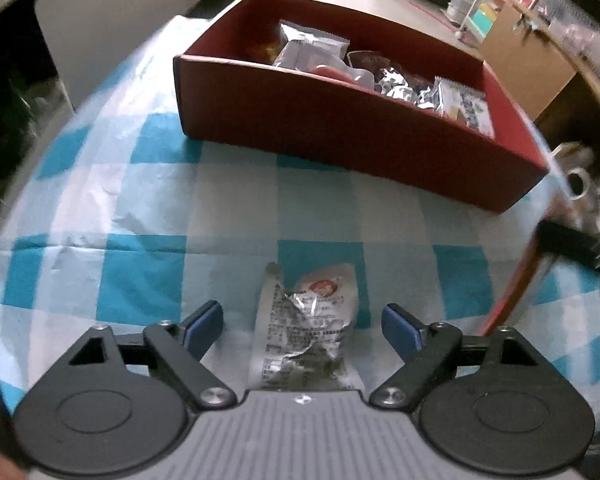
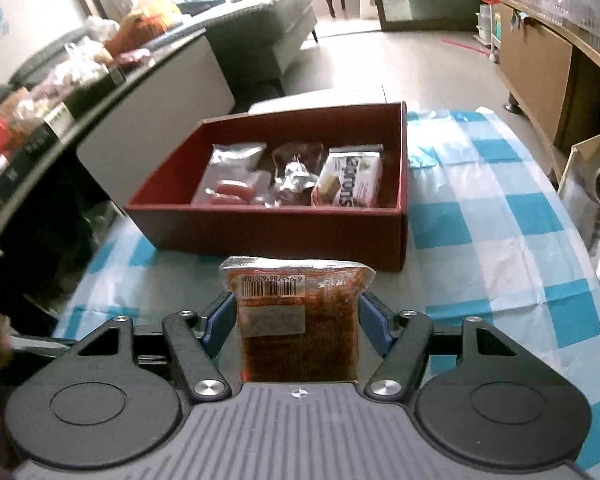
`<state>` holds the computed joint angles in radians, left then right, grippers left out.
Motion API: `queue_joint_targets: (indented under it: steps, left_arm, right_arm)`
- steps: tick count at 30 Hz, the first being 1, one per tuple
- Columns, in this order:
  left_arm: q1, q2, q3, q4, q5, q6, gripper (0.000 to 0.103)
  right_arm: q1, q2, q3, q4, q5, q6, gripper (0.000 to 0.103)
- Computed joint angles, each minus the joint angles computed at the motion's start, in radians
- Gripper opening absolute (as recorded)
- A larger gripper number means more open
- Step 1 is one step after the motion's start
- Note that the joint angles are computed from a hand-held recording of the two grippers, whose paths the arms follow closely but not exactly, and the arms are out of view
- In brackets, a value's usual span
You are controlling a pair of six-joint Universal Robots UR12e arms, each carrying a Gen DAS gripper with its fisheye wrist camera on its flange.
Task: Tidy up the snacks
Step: 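Lift both packets and carry them over the red box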
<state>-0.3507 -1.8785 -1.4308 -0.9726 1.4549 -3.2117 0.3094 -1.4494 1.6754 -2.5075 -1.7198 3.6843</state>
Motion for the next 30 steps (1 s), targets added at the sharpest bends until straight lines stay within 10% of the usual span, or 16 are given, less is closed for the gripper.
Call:
queue_joint_targets:
  steps: [3, 6, 9, 16, 30]
  left_arm:
    - [-0.031, 0.025, -0.054, 0.082, 0.093, 0.112, 0.046]
    - [-0.02, 0.051, -0.069, 0.043, 0.05, 0.175, 0.042]
    - [-0.009, 0.058, -0.072, 0.027, 0.05, 0.176, 0.041]
    - [0.02, 0.067, -0.069, 0.045, 0.002, 0.141, 0.039]
    - [0.089, 0.07, -0.061, 0.056, -0.221, 0.075, 0.039]
  right_arm:
    - [-0.005, -0.015, 0.015, -0.03, -0.004, 0.002, 0.073]
    - [-0.01, -0.028, 0.029, -0.057, 0.001, 0.007, 0.072]
    - [-0.018, -0.037, 0.04, -0.083, 0.03, 0.012, 0.053]
    - [-0.019, -0.027, 0.026, -0.041, 0.033, 0.003, 0.052]
    - [-0.006, 0.035, -0.029, 0.161, 0.01, 0.101, 0.074]
